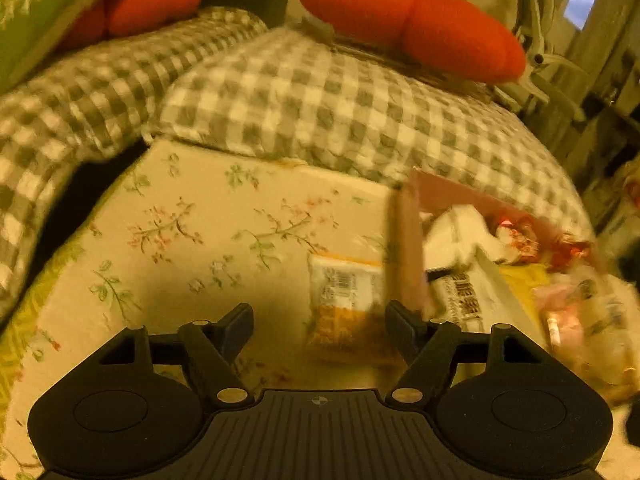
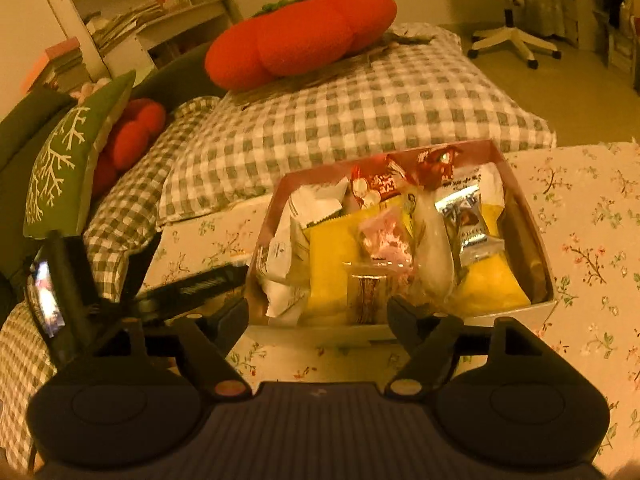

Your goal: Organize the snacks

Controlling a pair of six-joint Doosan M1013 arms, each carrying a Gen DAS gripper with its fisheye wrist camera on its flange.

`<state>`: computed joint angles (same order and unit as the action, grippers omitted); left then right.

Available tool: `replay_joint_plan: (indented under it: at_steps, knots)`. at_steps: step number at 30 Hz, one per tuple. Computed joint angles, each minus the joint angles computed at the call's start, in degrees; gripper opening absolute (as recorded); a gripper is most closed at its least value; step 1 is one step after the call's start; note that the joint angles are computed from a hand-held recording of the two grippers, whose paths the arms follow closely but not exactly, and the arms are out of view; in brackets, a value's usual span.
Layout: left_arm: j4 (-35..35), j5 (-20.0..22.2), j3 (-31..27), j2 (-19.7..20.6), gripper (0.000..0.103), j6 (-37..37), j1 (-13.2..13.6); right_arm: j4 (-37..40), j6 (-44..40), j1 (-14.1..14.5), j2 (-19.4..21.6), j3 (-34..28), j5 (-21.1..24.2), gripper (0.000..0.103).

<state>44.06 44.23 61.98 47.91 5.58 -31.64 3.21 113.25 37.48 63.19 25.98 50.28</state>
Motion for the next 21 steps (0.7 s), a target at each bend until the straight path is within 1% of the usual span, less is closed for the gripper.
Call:
replay_joint_plan:
  at_steps: [1, 2, 3, 5, 6, 7, 8, 9, 10, 11, 12, 13, 14, 15, 17, 19, 20, 21]
  knots:
    - [-0.71, 1.27, -0.97, 0.53, 0.072, 2.18, -0.02, -0.06, 0.76, -0.16, 0.16, -0.25, 0.15, 0.074]
    - [0.19, 2.50, -1.44, 0.86, 0.072, 2.04, -0.22, 0.18, 1.13, -0.30, 0.24, -0.31, 0.12, 0.074]
    - [-0.07, 3.65, -2.25, 1.36, 0.075, 3.33, -0.20, 0.25, 1.36, -0.32, 0.06, 0.13, -0.15, 0.074]
    - [1.63, 4.51, -2.55, 1.76, 0.075, 2.24, -0.27, -0.25, 1.30, -0.26, 0.07, 0.17, -0.08, 0.074]
    - [1.64, 4.53, -2.77, 1.89, 0.073, 2.04, -0.26, -0.66, 1.15, -0.16, 0.01, 0.35, -0.16, 0.074]
    - [1.56, 3.77, -2.69, 1.79, 0.067, 2.29, -0.17, -0.87, 0.95, -0.10, 0.19, 0.05, 0.13, 0.074]
    - [1.36, 3.17, -2.68, 1.72, 0.065, 2.88, -0.14, -0.71, 0.71, -0.06, 0.34, -0.24, 0.40, 0.074]
    - [1.07, 3.45, -3.04, 1.84, 0.061, 4.50, -0.03, -0.36, 0.39, -0.06, 0.42, -0.40, 0.58, 0.074]
    - [0.97, 6.01, -4.28, 2.40, 0.061, 6.73, -0.05, -0.09, 0.02, -0.05, 0.47, -0.51, 0.68, 0.074]
    - [2.16, 8.10, -4.92, 2.79, 0.060, 7.11, -0.12, -0.19, -0.18, -0.03, 0.34, -0.26, 0.43, 0.074]
    - [2.59, 9.74, -4.97, 2.83, 0.059, 6.45, -0.04, -0.69, -0.13, 0.04, 0.19, -0.01, 0.13, 0.074]
    - [2.49, 10.40, -4.38, 2.45, 0.057, 4.70, 0.19, -1.27, 0.03, 0.09, 0.09, 0.12, -0.09, 0.075]
    - [1.69, 9.74, -3.51, 1.86, 0.055, 3.24, 0.56, -1.82, 0.27, 0.13, 0.06, 0.14, -0.19, 0.075]
    - [0.60, 7.78, -2.17, 1.02, 0.050, 1.73, 1.07, -2.10, 0.51, 0.15, 0.13, -0.01, -0.12, 0.075]
    - [-0.66, 2.94, 0.37, -0.47, 0.049, -1.40, 1.77, -1.80, 0.40, 0.12, 0.31, -0.31, 0.16, 0.075]
    - [-0.63, 0.22, 1.31, -0.99, 0.053, -3.08, 1.96, -1.86, 0.08, 0.19, 0.47, -0.57, 0.52, 0.075]
    - [-0.45, -0.15, 1.15, -0.87, 0.054, -2.67, 1.86, -1.76, -0.26, 0.22, 0.48, -0.60, 0.56, 0.075]
    - [-0.40, -0.04, 0.70, -0.61, 0.060, -1.22, 1.71, -1.66, -0.53, 0.23, 0.43, -0.53, 0.40, 0.075]
